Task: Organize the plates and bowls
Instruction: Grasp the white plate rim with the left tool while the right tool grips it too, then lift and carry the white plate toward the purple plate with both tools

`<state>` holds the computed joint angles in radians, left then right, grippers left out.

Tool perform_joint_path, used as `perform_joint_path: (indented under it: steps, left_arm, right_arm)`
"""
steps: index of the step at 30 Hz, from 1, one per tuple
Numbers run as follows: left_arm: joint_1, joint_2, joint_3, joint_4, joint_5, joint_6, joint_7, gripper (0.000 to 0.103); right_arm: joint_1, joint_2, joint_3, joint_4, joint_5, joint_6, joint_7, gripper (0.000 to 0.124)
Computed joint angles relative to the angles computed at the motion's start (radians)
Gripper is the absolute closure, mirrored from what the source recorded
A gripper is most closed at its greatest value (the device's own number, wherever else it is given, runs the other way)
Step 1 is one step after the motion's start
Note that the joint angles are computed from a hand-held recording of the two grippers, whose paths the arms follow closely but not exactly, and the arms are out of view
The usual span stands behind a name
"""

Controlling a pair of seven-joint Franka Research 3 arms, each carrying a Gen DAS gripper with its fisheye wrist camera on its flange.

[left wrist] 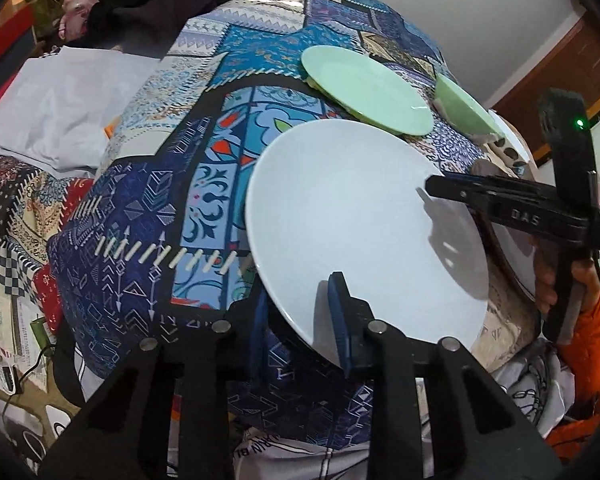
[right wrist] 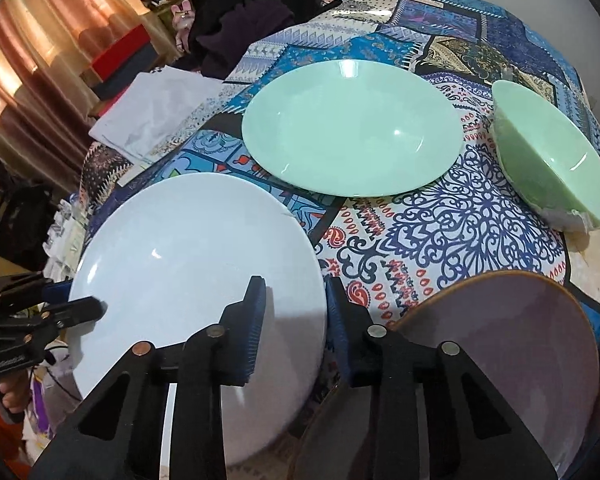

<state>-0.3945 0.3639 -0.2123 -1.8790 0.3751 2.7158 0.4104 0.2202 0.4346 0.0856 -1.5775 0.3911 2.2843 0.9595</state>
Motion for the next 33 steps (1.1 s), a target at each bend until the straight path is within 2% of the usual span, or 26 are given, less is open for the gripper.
perform_joint_path:
  steps: [9,20,23,25,33]
  left_arm:
    - [-0.012,0.002,0.008,0.006,0.016,-0.003,-0.023,0.073]
    - [-0.019,-0.022,0.041,-0.016,0.092,-0.038,-0.143,0.073]
    - [0.0,-0.03,0.031,-0.038,0.088,-0.014,-0.144,0.073]
    - [0.034,-0.035,0.002,-0.065,0.036,0.035,-0.102,0.073]
    - [0.016,-0.045,0.005,-0.079,0.029,0.049,-0.09,0.073]
  right_arm:
    - [0.017,-0.009,-0.003,-0.029,-0.036,0.057,-0.006,0.095]
    - [-0.006,-0.046,0.015,-0.063,0.039,0.002,-0.052,0.098]
    - [-0.003,-0.049,0.011,-0.068,0.041,-0.003,-0.063,0.1]
    - [0.002,-0.042,0.007,-0.06,0.035,-0.006,-0.054,0.101]
    - [0.009,-0.036,0.006,-0.057,0.019,-0.007,-0.059,0.098]
